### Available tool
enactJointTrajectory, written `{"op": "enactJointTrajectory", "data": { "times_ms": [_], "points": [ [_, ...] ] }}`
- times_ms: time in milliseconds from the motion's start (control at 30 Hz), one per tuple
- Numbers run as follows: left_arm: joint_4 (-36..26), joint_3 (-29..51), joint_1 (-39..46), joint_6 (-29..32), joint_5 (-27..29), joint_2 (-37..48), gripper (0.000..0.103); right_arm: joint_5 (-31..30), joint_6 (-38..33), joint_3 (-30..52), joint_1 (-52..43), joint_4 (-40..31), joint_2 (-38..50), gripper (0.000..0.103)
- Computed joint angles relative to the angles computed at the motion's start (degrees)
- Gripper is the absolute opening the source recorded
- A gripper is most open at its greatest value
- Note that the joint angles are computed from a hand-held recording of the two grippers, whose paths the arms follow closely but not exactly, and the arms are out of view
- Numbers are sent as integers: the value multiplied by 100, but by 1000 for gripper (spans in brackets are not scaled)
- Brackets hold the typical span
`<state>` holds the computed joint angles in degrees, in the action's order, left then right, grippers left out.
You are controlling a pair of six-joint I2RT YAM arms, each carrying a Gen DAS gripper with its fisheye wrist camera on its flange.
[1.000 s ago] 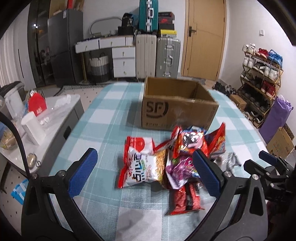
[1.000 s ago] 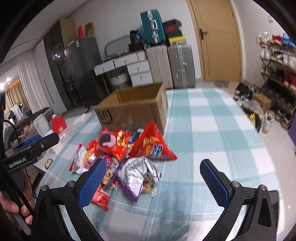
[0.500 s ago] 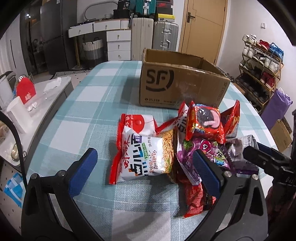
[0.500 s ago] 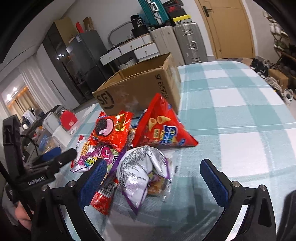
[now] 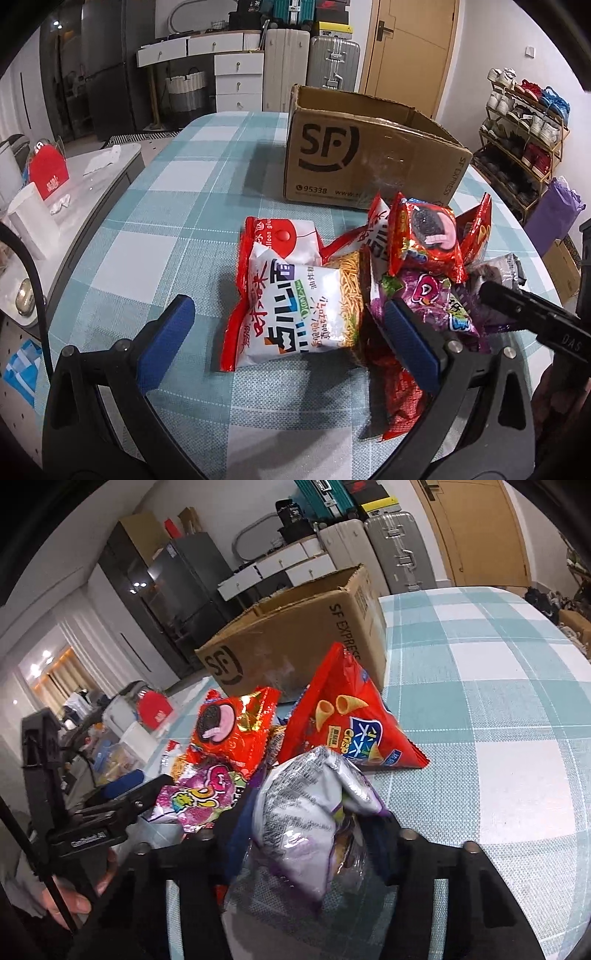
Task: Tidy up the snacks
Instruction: 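Grasp the white-red noodle bag with the left tool while the right tool grasps the silver chip bag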
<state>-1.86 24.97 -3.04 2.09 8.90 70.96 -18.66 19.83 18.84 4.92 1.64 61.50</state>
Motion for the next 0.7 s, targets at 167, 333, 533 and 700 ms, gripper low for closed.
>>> {"op": "enactJointTrajectory", "data": {
  "times_ms": [167, 333, 533, 700],
  "points": [
    [-181, 54, 218, 87, 173, -21, 102, -108, -46, -168, -142, -5, -386, 49],
    [-306, 153, 475, 190, 362, -22, 102, -179, -132, -318, -289, -84, -903, 49],
    [-367, 404, 771, 273, 570, 377, 102, -634, -156, -468, -603, -6, -1189, 49],
    [-457, 790, 869, 339, 988, 1112, 102, -868, -130, -525, -740, 2, -1312, 49]
  ]
}}
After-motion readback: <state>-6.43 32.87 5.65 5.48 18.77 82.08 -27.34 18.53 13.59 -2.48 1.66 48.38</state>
